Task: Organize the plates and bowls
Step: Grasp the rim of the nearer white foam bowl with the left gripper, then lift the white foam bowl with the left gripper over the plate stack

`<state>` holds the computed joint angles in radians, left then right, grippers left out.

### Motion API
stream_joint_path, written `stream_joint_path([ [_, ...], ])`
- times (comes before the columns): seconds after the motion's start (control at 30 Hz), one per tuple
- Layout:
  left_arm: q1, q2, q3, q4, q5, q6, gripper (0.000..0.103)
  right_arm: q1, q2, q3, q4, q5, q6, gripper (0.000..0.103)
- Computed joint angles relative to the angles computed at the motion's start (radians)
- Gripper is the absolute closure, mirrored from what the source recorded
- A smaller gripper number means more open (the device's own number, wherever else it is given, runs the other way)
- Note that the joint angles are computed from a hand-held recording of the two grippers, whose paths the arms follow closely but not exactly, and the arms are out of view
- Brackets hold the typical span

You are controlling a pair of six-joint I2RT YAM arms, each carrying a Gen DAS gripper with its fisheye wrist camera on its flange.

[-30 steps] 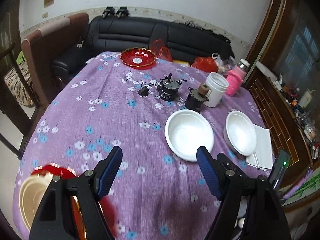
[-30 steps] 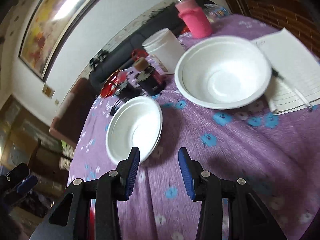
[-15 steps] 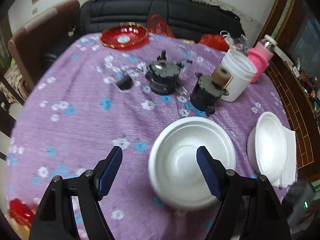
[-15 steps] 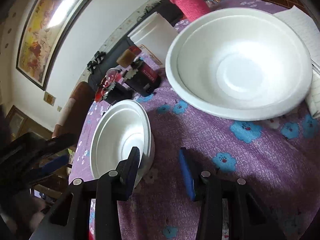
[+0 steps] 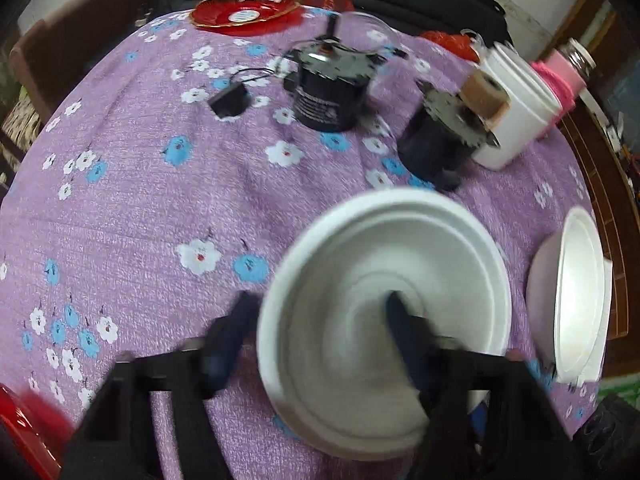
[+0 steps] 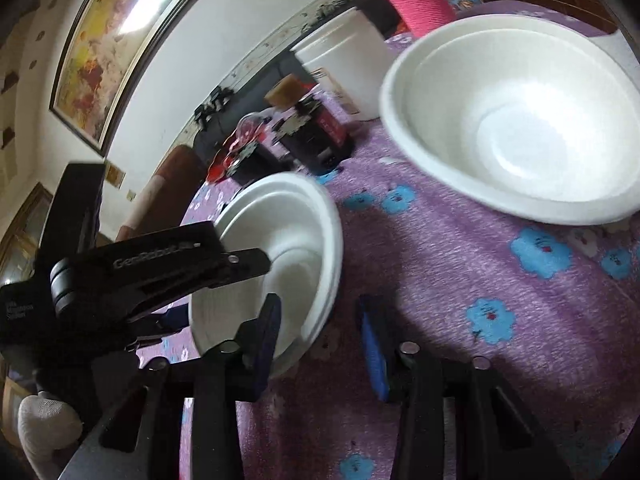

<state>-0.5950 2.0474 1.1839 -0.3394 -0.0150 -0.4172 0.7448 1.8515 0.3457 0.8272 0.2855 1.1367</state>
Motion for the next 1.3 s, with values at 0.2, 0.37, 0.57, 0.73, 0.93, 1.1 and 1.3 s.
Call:
stream_joint_path([
  [0.2, -0.031, -0.056, -0.056, 0.007, -0.101, 0.027, 0.082, 0.005, -0.031, 0.034, -0.098, 0.007, -0.010, 0.079],
  [0.37, -0.037, -0.164, -0.148, 0.016, -0.143, 0.026, 0.082, 0.065, -0.073, 0.047, -0.158, 0.059, -0.029, 0.081],
  [0.57, -0.031, -0.360, -0.314, 0.047, -0.183, 0.028, 0.082, 0.166, -0.134, 0.102, -0.277, 0.164, -0.086, 0.081],
  [0.73, -0.039, -0.547, -0.441, 0.033, -0.212, 0.025, 0.082, 0.254, -0.174, 0.121, -0.327, 0.218, -0.097, 0.081],
  [0.93, -0.048, -0.807, -0.576, -0.033, -0.215, 0.015, 0.082, 0.390, -0.272, 0.129, -0.406, 0.343, -0.037, 0.082],
  [1.1, -0.079, -1.064, -0.664, -0.144, -0.208, 0.002, 0.082, 0.544, -0.344, 0.163, -0.548, 0.469, 0.062, 0.082],
  [1.3, -0.160, -1.454, -0.746, -0.350, -0.241, -0.056, 0.082, 0.694, -0.340, 0.281, -0.789, 0.561, 0.177, 0.082],
])
